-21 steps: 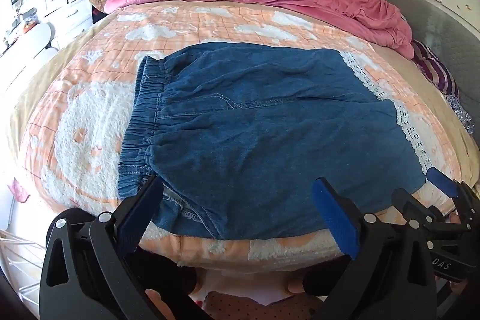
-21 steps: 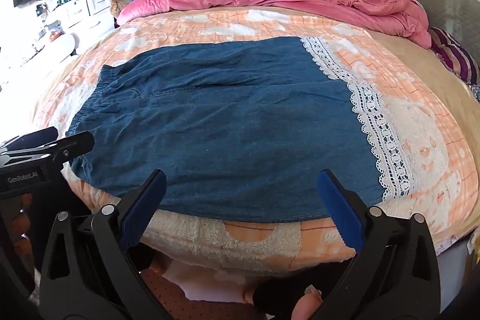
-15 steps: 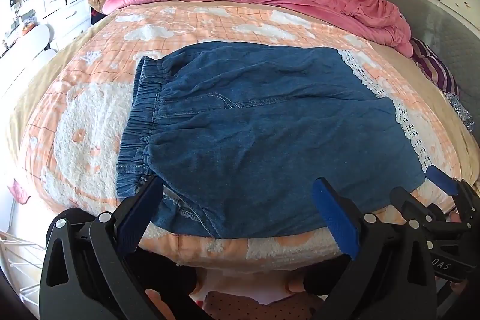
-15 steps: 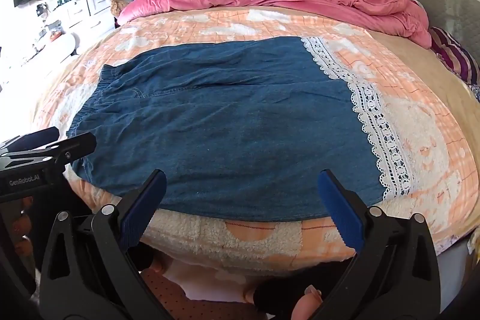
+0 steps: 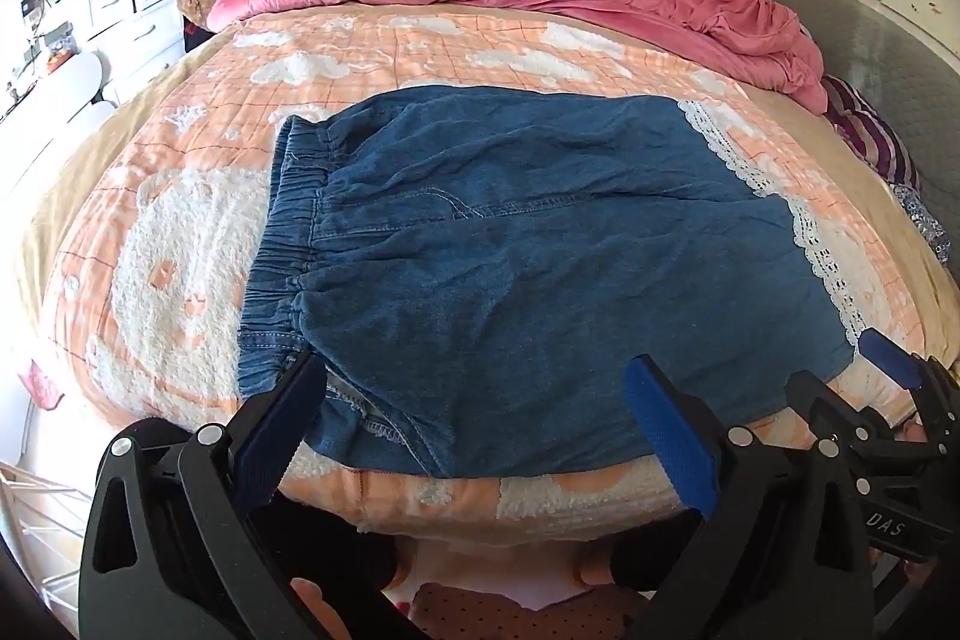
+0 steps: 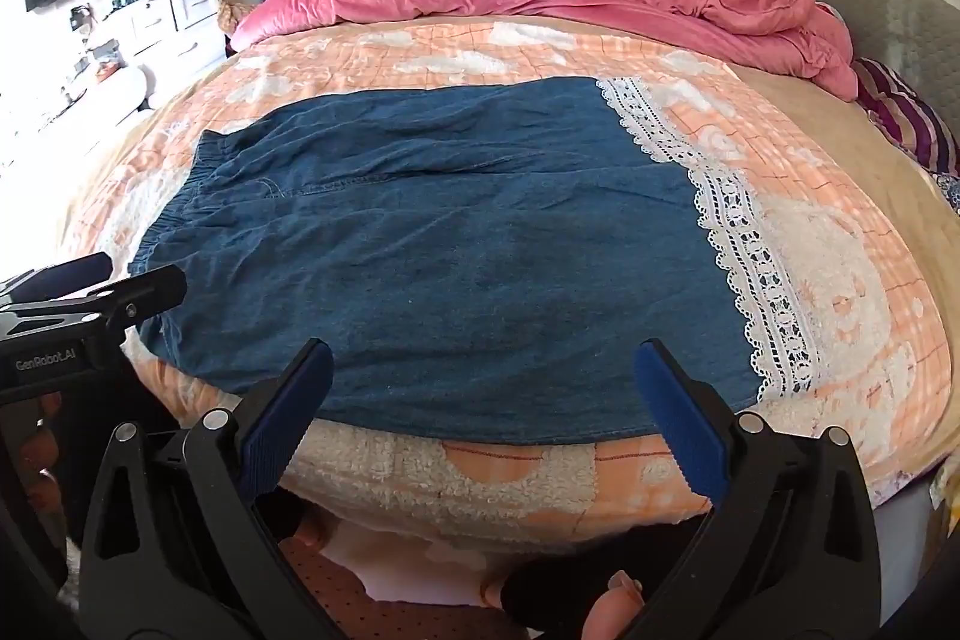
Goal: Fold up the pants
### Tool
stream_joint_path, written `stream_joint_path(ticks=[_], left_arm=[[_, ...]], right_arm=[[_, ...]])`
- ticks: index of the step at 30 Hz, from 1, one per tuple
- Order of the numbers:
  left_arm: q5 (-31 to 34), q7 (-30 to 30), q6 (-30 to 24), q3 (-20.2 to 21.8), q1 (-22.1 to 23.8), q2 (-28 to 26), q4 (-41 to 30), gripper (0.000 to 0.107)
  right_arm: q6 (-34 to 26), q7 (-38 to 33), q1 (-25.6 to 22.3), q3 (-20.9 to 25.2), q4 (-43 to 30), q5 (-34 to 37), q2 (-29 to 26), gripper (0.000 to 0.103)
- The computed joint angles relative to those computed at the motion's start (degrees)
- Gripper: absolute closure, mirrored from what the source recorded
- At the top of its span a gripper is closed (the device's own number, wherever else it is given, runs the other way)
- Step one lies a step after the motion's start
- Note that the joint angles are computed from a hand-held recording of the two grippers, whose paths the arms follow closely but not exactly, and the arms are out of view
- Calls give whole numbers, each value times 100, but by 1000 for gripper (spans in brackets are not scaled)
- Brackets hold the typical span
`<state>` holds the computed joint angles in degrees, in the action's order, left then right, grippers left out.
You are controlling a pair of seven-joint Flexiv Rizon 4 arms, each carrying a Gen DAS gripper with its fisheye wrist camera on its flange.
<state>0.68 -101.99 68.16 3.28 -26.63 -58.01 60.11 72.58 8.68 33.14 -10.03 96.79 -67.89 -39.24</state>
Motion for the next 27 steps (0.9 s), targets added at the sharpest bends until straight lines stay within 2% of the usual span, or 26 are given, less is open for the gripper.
stream_joint_path(ticks=[27], left_arm=[[6,56,-32,-17,17,-11,-50,8]], right_arm=[[-75,-55,-2,18,4,-2,9,8]])
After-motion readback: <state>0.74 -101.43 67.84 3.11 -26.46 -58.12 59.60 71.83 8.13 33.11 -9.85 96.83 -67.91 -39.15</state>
